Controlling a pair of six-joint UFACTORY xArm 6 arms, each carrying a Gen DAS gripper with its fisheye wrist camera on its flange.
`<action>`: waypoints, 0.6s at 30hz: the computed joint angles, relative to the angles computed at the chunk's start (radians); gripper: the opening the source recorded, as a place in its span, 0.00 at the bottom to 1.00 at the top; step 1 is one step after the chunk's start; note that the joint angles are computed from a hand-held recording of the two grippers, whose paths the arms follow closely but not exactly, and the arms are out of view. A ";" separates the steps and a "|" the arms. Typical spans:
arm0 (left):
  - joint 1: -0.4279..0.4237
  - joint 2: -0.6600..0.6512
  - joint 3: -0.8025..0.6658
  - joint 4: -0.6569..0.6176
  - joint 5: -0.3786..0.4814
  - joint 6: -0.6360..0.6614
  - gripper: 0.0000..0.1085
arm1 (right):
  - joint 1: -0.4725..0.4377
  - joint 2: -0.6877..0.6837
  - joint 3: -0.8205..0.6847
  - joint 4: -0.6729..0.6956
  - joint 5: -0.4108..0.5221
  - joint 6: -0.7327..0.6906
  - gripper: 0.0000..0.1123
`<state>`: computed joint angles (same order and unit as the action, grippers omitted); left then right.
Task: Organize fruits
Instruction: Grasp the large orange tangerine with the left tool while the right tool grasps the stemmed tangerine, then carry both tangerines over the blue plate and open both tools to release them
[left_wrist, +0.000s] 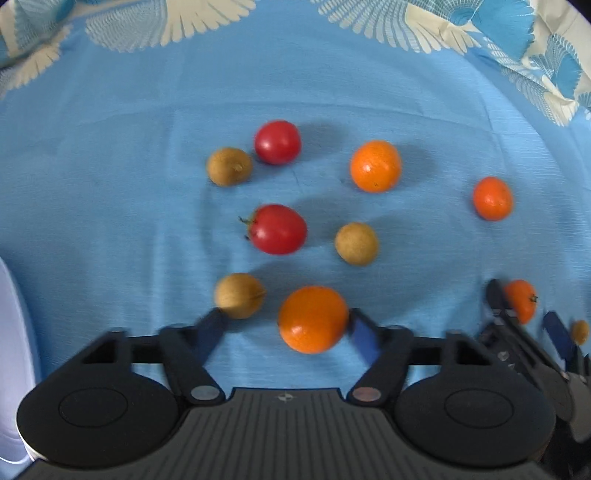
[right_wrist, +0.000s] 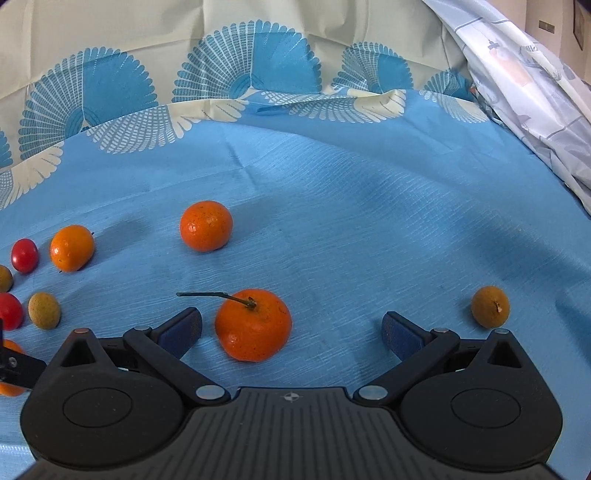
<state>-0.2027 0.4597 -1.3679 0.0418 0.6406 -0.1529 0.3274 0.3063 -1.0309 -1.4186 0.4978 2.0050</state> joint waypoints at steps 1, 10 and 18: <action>-0.002 -0.004 0.002 0.008 -0.003 0.004 0.52 | 0.003 -0.013 0.012 -0.039 0.005 0.035 0.67; -0.015 -0.059 0.050 -0.036 0.004 0.065 0.39 | -0.044 -0.066 0.058 -0.179 -0.093 0.244 0.35; -0.015 -0.124 0.110 -0.028 -0.016 0.076 0.39 | -0.046 -0.063 0.056 -0.180 -0.098 0.261 0.35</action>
